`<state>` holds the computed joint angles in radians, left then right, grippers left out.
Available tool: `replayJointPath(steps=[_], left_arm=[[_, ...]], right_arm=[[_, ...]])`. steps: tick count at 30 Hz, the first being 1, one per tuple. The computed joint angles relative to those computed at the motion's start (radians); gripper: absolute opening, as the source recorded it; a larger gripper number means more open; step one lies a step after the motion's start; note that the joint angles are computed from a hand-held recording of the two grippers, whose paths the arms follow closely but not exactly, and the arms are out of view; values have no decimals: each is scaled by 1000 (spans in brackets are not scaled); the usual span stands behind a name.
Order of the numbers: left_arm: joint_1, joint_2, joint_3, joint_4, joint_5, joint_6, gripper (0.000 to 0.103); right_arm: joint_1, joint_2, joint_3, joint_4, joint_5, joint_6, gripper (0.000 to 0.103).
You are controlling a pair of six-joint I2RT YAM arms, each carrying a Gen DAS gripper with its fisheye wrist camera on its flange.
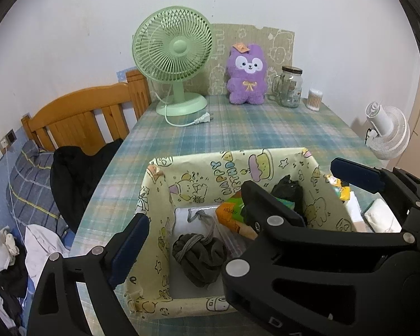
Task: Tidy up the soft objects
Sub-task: 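Lower both items into the yellow box and open both tools, then withdraw both open tools from the box toward the items on the table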
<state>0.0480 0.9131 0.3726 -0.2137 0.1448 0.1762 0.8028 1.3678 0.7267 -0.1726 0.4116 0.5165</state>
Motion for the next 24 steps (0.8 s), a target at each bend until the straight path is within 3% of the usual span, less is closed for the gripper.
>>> replayJointPath(steps=[6,24], left_arm=[[-29,-77,2,-45,-10,-21,94],[-254,-264,25,-160,-185,-141,96]], right_arm=[[29,-71,-18,-24,74,2,99],[54,-298,-71,-129,172,-8,102]])
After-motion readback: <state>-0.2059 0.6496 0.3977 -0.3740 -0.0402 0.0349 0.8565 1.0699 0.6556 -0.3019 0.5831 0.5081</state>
